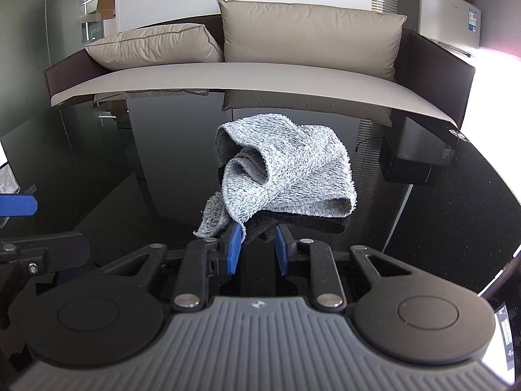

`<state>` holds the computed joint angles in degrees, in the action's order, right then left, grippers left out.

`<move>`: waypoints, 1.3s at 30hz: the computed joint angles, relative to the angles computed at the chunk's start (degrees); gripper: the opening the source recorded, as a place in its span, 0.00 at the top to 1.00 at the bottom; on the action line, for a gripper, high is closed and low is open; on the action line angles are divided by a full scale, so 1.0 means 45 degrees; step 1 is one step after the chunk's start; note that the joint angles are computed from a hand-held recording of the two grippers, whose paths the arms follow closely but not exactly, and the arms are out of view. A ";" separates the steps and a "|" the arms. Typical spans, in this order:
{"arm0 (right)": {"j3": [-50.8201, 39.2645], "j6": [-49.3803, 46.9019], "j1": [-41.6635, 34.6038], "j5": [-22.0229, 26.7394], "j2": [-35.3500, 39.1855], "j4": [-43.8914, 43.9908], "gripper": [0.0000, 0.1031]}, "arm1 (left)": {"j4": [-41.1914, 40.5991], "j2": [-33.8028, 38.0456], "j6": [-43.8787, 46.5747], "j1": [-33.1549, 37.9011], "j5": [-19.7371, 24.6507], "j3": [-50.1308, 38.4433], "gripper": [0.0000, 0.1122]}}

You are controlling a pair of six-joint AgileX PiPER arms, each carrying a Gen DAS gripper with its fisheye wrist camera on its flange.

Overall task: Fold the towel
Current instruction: 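Move the right gripper to the grey towel and close on its edge, then lift the towel with the right gripper toward the left gripper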

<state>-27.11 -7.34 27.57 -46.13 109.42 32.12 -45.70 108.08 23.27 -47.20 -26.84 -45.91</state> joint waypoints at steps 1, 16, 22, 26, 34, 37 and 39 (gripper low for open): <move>-0.0010 0.0090 -0.0015 0.0000 0.0006 0.0011 0.76 | 0.0054 0.0002 -0.0049 -0.0001 0.0005 0.0002 0.09; -0.0129 0.0651 -0.0181 0.0483 -0.0114 -0.1228 0.76 | -0.0037 0.0067 0.0052 -0.0064 0.0046 -0.0059 0.09; -0.0258 0.0365 -0.0104 0.0619 -0.0099 -0.1155 0.81 | -0.0170 0.0134 0.0190 -0.0066 0.0076 -0.0140 0.09; -0.0265 0.0695 -0.0245 0.0656 -0.0086 -0.1671 0.99 | -0.0216 0.0163 0.0232 -0.0064 0.0122 -0.0179 0.09; 0.0245 0.1466 -0.0474 -0.0103 -0.0605 -0.2122 1.00 | -0.0261 0.0214 0.0254 -0.0036 0.0137 -0.0223 0.09; 0.0832 0.2244 -0.0863 -0.1015 -0.1215 -0.2868 1.00 | -0.0253 0.0230 0.0277 -0.0044 0.0152 -0.0241 0.09; 0.1096 0.2646 -0.1254 -0.1325 -0.1599 -0.3614 1.00 | -0.0257 0.0245 0.0303 -0.0059 0.0154 -0.0256 0.09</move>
<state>-22.17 4.57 21.93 -52.09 102.23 15.85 -46.86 109.19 24.63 -47.46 -26.14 -47.07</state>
